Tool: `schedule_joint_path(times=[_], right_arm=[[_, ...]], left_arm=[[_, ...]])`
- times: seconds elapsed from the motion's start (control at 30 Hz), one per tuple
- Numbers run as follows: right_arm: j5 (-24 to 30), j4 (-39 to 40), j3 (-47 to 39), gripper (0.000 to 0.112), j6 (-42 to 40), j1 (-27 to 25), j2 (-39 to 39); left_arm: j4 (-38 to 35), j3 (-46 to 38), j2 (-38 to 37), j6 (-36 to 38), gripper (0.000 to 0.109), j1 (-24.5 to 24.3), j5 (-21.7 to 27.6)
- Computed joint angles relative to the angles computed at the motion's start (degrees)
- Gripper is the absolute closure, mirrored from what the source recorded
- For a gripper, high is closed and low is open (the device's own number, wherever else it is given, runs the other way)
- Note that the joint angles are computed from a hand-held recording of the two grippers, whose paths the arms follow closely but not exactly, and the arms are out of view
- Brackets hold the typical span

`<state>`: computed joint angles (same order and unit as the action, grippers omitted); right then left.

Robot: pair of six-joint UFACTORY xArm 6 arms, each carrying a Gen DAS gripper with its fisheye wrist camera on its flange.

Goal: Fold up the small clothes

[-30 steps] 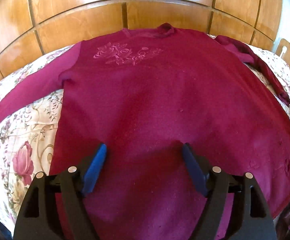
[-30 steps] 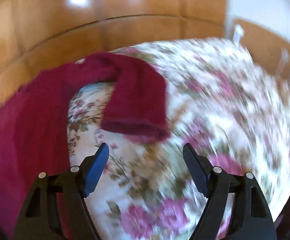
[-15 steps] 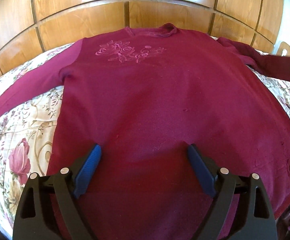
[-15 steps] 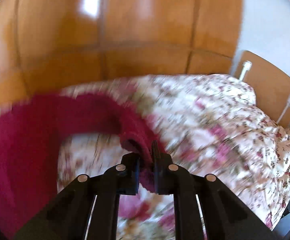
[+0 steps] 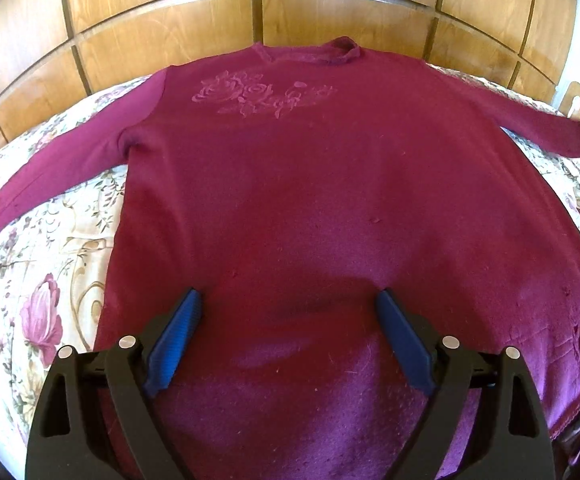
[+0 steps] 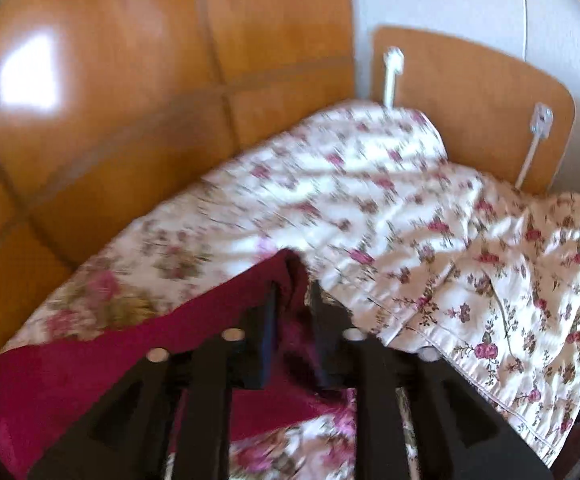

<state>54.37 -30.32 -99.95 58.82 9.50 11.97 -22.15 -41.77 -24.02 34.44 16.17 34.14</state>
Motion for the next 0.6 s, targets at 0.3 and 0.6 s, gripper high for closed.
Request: schedule_joint_path(times=[0.3, 0.6], right_arm=[[-21.9, 12.0, 27.2, 0.036, 8.0, -0.5, -13.7], [-10.3, 10.6, 12.4, 0.106, 4.0, 1.8, -1.3]], left_arm=[[0.2, 0.4, -0.5, -0.2, 0.019, 0.0, -0.3], [1.5, 0.1, -0.7, -2.1, 0.019, 0.2, 0.5]])
